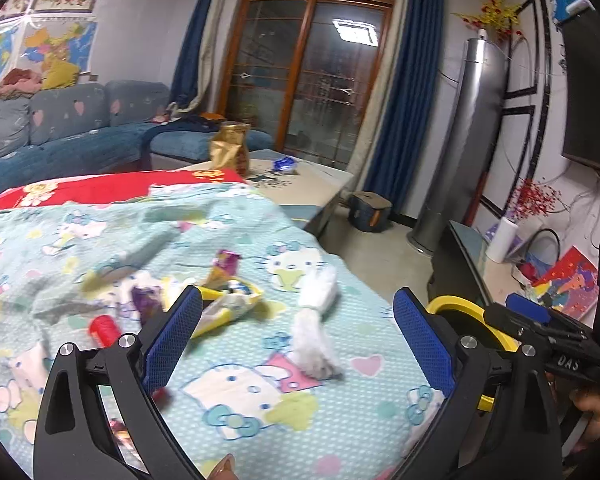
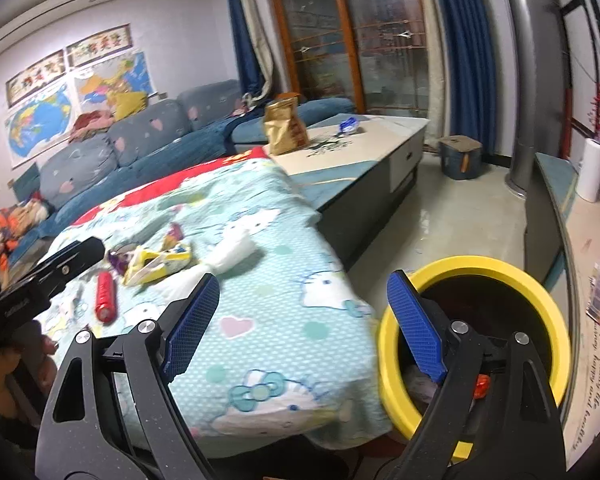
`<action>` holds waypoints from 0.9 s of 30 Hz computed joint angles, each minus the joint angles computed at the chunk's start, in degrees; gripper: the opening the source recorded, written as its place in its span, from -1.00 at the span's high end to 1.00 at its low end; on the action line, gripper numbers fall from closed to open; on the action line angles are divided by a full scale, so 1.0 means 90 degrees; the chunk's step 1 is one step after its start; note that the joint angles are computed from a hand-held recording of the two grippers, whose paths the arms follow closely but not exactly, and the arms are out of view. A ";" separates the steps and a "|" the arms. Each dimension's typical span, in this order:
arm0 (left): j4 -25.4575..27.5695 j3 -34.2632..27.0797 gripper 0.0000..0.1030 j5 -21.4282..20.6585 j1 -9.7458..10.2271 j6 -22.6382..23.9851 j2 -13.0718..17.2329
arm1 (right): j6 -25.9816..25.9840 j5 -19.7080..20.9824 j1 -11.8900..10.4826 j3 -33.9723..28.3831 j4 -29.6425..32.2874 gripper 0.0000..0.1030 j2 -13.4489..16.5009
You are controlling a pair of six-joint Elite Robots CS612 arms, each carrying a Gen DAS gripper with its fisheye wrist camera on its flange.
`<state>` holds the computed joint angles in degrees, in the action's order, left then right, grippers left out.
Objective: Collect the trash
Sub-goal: 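Move both open tools back over the trash on the bed, then grasp the chocolate bar with the left tool while the right tool grasps the white mesh bundle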
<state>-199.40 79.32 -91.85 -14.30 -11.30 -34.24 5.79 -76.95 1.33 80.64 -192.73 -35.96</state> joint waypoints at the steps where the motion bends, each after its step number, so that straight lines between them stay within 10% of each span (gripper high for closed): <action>1: -0.0001 0.0019 -0.81 0.0035 0.0012 -0.0024 -0.0011 | -0.0049 0.0037 0.0021 -0.0035 0.0044 -0.51 0.0011; 18: 0.0633 0.0498 -0.81 0.0517 0.0318 -0.0441 -0.0214 | -0.0671 0.0450 0.0397 -0.0802 0.1336 -0.57 0.0328; 27: 0.1528 0.0512 -0.68 0.0036 0.0427 -0.0842 -0.0173 | -0.0413 0.0677 0.0473 -0.1558 0.2235 -0.55 0.0685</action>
